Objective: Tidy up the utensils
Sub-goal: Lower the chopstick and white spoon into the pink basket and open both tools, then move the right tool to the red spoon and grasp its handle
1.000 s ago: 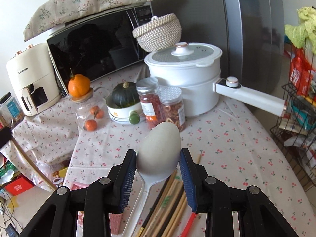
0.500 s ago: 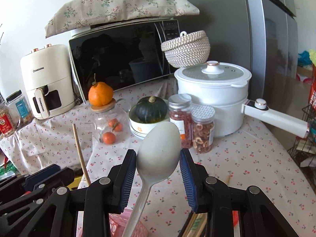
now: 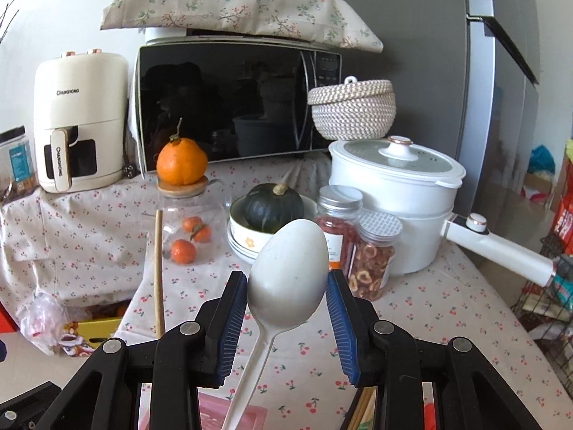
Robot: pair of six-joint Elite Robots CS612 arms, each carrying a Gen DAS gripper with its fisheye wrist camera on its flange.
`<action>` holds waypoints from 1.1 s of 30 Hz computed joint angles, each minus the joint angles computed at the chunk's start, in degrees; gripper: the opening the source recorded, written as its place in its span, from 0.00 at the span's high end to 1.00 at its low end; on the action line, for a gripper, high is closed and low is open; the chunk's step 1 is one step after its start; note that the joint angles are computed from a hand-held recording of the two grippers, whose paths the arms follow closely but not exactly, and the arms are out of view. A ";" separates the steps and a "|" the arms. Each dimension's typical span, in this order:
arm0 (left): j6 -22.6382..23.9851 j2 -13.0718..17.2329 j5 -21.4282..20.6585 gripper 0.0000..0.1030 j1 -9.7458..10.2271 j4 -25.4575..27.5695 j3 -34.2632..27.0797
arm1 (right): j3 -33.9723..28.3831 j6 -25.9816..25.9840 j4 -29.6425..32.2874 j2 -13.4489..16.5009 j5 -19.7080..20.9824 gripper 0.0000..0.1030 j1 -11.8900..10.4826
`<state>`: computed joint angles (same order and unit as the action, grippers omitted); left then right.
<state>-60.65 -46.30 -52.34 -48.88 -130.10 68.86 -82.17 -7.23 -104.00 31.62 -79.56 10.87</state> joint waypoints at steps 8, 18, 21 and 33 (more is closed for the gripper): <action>0.70 0.49 -3.21 0.28 0.23 -0.12 -0.49 | -0.68 -1.70 5.76 -0.20 6.47 0.52 -0.58; 1.46 1.04 -9.27 0.21 0.45 -3.74 -0.51 | -2.87 -0.32 14.58 -1.66 15.77 0.25 -3.71; 0.87 1.11 -9.90 0.18 0.24 -4.47 -0.36 | -3.39 -0.16 17.65 -2.08 16.49 0.20 -4.98; 2.20 2.63 -12.45 0.13 -0.59 -3.07 -1.59 | -3.17 -5.05 31.77 -2.55 9.37 0.14 -8.34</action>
<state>-58.46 -43.67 -64.79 -49.46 -133.17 67.27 -85.35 -12.28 -72.23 29.06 -70.19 2.53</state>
